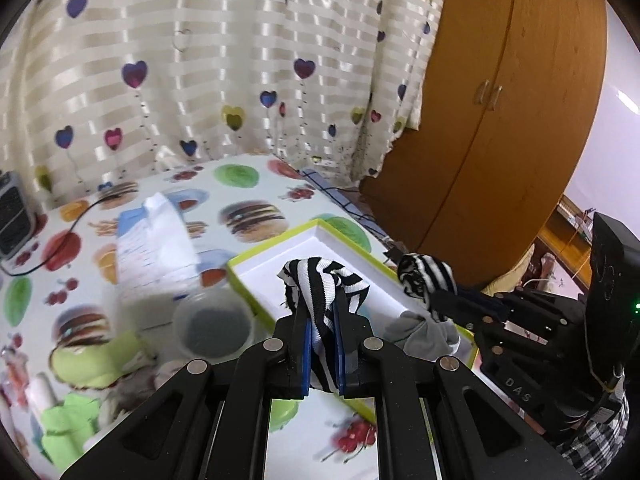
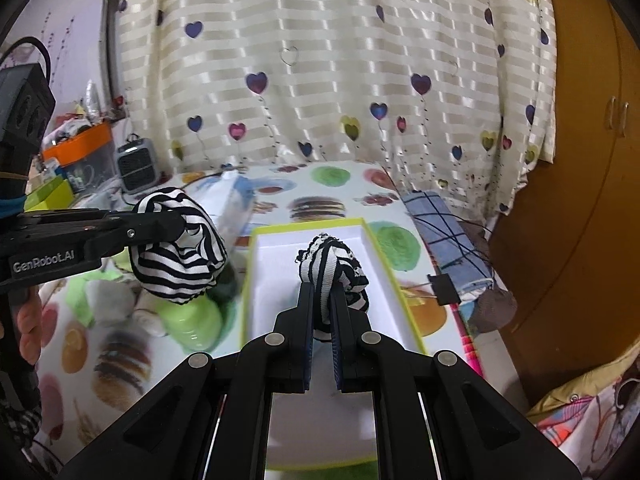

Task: Organize soft objects
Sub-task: 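Lower both striped socks into the white tray and open both grippers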

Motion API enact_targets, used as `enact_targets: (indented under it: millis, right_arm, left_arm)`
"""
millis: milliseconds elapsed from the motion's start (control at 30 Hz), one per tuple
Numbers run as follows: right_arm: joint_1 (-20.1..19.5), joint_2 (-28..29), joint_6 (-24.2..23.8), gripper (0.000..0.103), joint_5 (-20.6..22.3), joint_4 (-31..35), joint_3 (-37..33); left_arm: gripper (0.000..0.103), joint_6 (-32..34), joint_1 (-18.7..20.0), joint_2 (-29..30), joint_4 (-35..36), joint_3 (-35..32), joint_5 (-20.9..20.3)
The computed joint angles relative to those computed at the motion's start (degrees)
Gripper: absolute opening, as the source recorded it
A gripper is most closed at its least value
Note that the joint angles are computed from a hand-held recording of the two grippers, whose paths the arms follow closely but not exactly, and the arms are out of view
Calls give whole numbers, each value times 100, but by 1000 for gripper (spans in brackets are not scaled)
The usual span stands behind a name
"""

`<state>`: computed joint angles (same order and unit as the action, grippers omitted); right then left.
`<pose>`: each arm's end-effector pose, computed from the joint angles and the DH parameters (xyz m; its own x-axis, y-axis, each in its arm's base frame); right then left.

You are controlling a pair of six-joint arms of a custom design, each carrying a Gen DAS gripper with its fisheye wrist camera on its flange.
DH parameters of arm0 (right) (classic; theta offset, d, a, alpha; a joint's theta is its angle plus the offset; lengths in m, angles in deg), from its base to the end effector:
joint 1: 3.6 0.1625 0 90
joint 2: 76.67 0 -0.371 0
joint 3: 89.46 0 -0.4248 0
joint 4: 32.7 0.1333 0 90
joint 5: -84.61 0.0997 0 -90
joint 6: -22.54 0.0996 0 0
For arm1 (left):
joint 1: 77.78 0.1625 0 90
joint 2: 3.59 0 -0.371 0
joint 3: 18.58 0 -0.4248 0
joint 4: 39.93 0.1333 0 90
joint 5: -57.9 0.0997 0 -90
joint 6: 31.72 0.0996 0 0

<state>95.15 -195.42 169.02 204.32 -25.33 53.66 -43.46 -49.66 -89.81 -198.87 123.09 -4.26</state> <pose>0.1179 -0.2142 0.1822 -0.7249 -0.0500 0.6870 -0.5762 0.5906 -0.5650 -0.2529 -0.3390 0.1204 -0.6766 0.6200 -0.3972 0.7353 0.5970 -0.3208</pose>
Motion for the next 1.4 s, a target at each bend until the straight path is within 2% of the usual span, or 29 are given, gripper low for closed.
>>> enact_targets:
  millis: [200, 567, 867, 1100, 1267, 1400]
  right_arm:
    - [-513, 352, -178, 8, -229, -85, -191]
    - [-872, 1035, -570, 8, -99, -458, -477]
    - [-1251, 1319, -565, 8, -389, -320, -589]
    - [-1301, 1452, -544, 11, -408, -366, -601]
    - [-1306, 1381, -516, 14, -453, -413, -550]
    - [-1258, 1348, -503, 22, -443, -423, -542]
  left_arm:
    - [8, 204, 274, 877, -335, -434, -119]
    - [8, 298, 755, 1793, -472, -929, -268]
    - [12, 302, 848, 2027, -395, -1053, -215]
    - [29, 267, 859, 2039, -362, -1050, -208]
    - [33, 233, 823, 2001, -300, -1024, -116]
    - [39, 183, 800, 1977, -268, -1017, -50]
